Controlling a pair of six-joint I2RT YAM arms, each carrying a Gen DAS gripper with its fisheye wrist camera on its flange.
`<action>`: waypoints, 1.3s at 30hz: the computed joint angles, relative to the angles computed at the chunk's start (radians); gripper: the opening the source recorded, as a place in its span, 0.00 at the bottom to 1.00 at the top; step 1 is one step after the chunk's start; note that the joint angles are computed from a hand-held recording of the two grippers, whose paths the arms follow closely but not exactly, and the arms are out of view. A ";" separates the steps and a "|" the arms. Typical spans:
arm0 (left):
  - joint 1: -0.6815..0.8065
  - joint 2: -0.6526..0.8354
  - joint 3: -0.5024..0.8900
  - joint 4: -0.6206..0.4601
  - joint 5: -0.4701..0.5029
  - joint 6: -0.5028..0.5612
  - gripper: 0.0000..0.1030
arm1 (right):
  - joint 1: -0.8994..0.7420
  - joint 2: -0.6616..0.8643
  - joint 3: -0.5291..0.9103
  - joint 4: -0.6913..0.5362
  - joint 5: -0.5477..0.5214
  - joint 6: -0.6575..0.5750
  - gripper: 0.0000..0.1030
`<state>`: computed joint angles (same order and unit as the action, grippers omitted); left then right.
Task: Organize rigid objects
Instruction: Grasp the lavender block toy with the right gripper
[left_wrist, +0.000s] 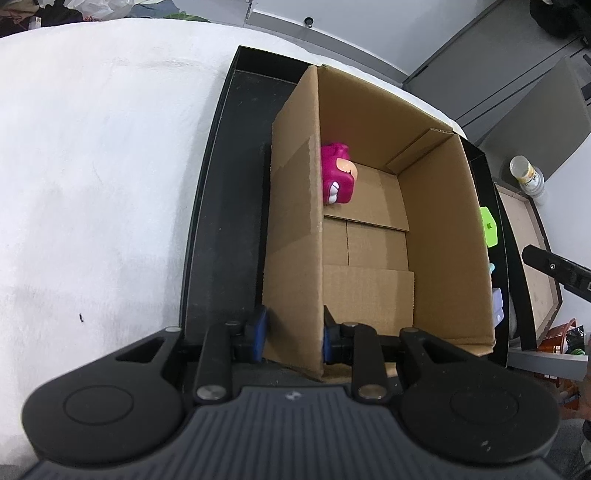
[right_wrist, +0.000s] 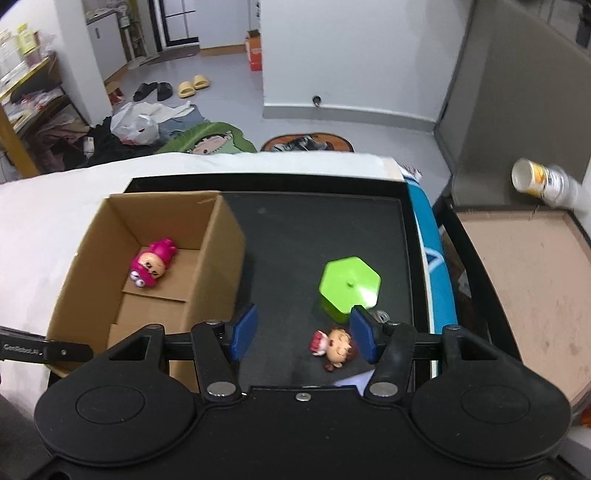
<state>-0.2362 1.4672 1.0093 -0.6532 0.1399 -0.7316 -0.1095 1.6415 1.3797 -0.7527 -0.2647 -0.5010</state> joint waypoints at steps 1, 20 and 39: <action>0.000 0.001 0.000 0.000 -0.001 -0.003 0.26 | -0.005 0.009 0.000 0.008 0.004 -0.005 0.54; -0.022 0.025 0.046 -0.059 -0.058 0.002 0.26 | -0.055 0.180 0.095 -0.103 0.109 -0.020 0.59; -0.024 0.045 0.063 -0.079 -0.094 0.050 0.26 | 0.000 0.217 0.039 -0.079 0.250 -0.037 0.47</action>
